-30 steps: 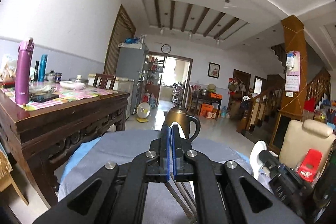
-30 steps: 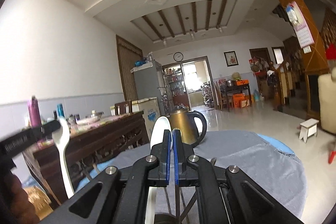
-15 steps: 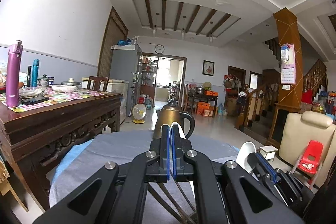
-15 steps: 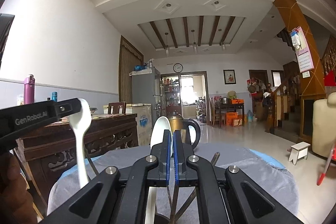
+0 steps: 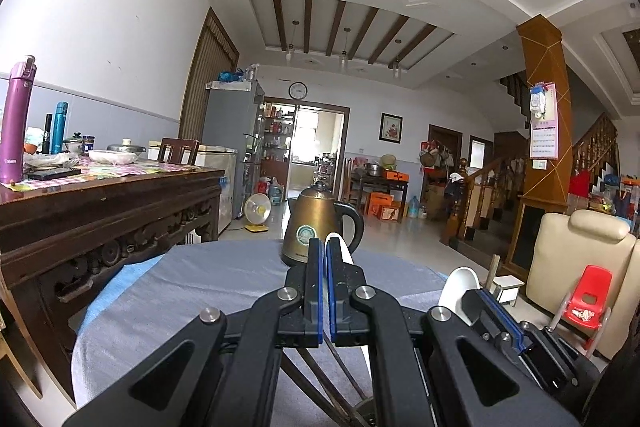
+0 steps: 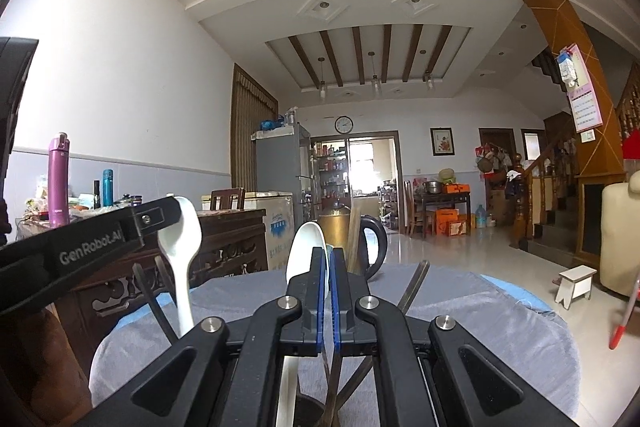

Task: Organize utensils
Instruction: 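Lower the spoons into the dark cup and open both tools, then move both open tools back toward the remaining dark chopsticks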

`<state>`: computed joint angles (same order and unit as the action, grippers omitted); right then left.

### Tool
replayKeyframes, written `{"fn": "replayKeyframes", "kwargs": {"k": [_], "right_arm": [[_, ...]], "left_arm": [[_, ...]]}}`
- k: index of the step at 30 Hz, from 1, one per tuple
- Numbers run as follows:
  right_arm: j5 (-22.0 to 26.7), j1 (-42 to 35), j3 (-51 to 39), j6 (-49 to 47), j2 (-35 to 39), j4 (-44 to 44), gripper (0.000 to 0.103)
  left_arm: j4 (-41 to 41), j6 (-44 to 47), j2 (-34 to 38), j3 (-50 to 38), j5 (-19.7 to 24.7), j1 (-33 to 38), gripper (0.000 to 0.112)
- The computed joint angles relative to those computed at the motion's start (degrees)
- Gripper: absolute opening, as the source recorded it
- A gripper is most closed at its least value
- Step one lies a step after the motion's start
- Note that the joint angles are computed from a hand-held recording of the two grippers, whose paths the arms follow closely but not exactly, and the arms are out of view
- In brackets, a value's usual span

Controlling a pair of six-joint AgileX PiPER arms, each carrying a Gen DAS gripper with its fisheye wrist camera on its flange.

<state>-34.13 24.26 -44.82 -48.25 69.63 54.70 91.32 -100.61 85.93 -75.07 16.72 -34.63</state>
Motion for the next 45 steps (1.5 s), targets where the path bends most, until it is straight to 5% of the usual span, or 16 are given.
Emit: {"fn": "replayKeyframes", "kwargs": {"k": [9, 28, 31, 33, 36, 45], "right_arm": [[0.52, -0.49, 2.50, -0.13, -1.05, -0.70, 0.003], [1.74, 1.08, 3.94, -6.66, -3.77, 3.68, 0.005], [2.53, 0.87, 3.72, -7.24, -4.18, 4.46, 0.008], [3.28, 0.67, 3.69, -7.46, -4.69, 4.79, 0.023], [2.01, 1.61, 4.27, -6.98, -5.66, 4.56, 0.048], [-4.41, 2.53, 4.53, -8.87, -9.07, 6.90, 0.055]], "left_arm": [[4.12, -2.70, 0.94, 1.54, 0.76, -0.54, 0.002], [-12.48, 14.16, -1.46, 2.17, -2.72, 0.78, 0.006], [-10.72, 11.96, -2.61, 2.13, -1.33, 0.72, 0.006], [-9.12, 10.46, -3.49, 2.10, -0.28, 0.78, 0.007], [-7.85, 9.15, -4.19, 2.07, 1.20, 1.11, 0.020], [-15.47, 14.65, -4.95, -0.08, 3.00, 4.86, 0.058]]}}
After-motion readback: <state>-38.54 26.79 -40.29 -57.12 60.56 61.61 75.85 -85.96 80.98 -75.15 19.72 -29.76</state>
